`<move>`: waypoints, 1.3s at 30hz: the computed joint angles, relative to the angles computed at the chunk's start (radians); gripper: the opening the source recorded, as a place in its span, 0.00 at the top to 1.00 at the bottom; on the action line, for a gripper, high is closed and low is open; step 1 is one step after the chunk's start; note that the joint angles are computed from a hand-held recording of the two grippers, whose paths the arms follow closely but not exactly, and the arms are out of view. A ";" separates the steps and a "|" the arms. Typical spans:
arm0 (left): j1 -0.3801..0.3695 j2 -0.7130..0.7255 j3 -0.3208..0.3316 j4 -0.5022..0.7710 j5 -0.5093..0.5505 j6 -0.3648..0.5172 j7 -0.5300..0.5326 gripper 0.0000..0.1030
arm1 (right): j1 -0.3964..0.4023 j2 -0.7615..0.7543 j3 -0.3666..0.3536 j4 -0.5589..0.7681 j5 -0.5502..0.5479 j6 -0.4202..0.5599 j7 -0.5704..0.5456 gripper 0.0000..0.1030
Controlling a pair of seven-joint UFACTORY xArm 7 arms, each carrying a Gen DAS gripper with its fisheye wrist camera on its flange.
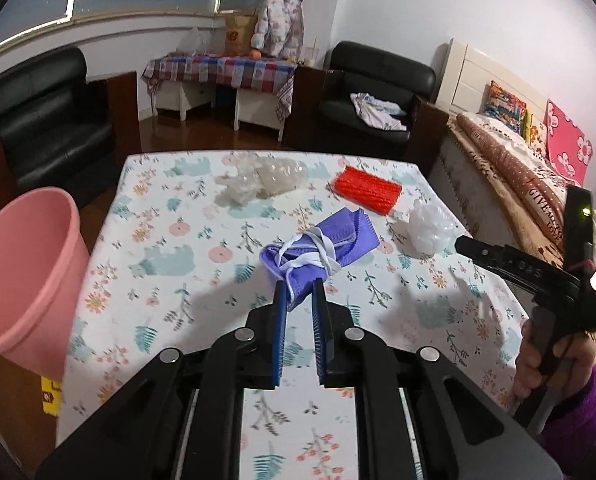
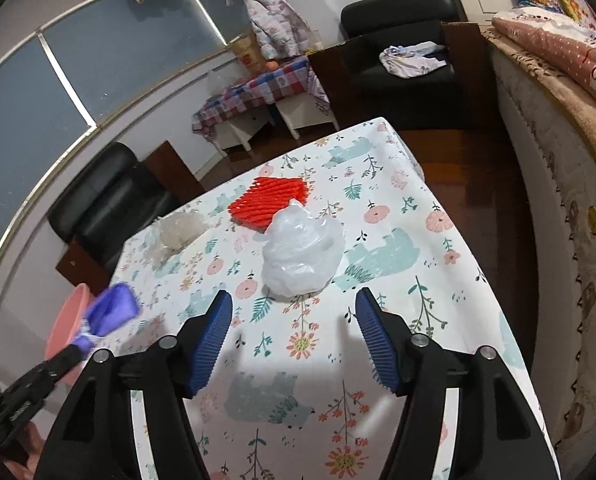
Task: Collect trash
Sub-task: 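Grasp the purple cloth with the left tool, then grasp the white plastic bag with the right tool while the left tool holds the purple cloth, then carry the purple cloth and white bag with both tools over the pink bin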
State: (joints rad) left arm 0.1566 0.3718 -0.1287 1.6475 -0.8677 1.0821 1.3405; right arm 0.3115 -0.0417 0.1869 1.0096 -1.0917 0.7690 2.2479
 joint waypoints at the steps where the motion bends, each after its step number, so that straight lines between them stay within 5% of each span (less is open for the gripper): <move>1: 0.008 0.007 -0.001 0.011 -0.009 0.005 0.011 0.89 | -0.002 0.007 -0.002 0.010 0.010 0.005 -0.009 0.38; 12: 0.080 0.163 -0.022 0.234 -0.005 0.088 -0.090 0.89 | -0.015 0.138 -0.075 0.148 0.175 0.018 -0.136 0.39; 14: 0.094 0.180 -0.030 0.258 -0.002 0.095 -0.100 0.89 | -0.007 0.147 -0.085 0.149 0.189 0.011 -0.135 0.59; 23: 0.137 0.236 -0.054 0.341 -0.004 0.116 -0.145 0.89 | 0.050 0.169 -0.079 0.221 0.149 0.013 -0.168 0.67; 31: 0.173 0.282 -0.068 0.423 -0.009 0.090 -0.189 0.89 | 0.133 0.315 -0.101 0.464 0.127 -0.035 -0.331 0.67; 39: 0.203 0.350 -0.077 0.538 0.018 0.032 -0.250 0.89 | 0.185 0.546 -0.133 0.818 0.258 -0.099 -0.630 0.67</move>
State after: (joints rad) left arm 0.3596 0.7215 -0.2056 2.1854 -0.8495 1.1136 1.0905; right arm 0.4965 0.5046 0.0542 1.8279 -0.8332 0.6695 1.6179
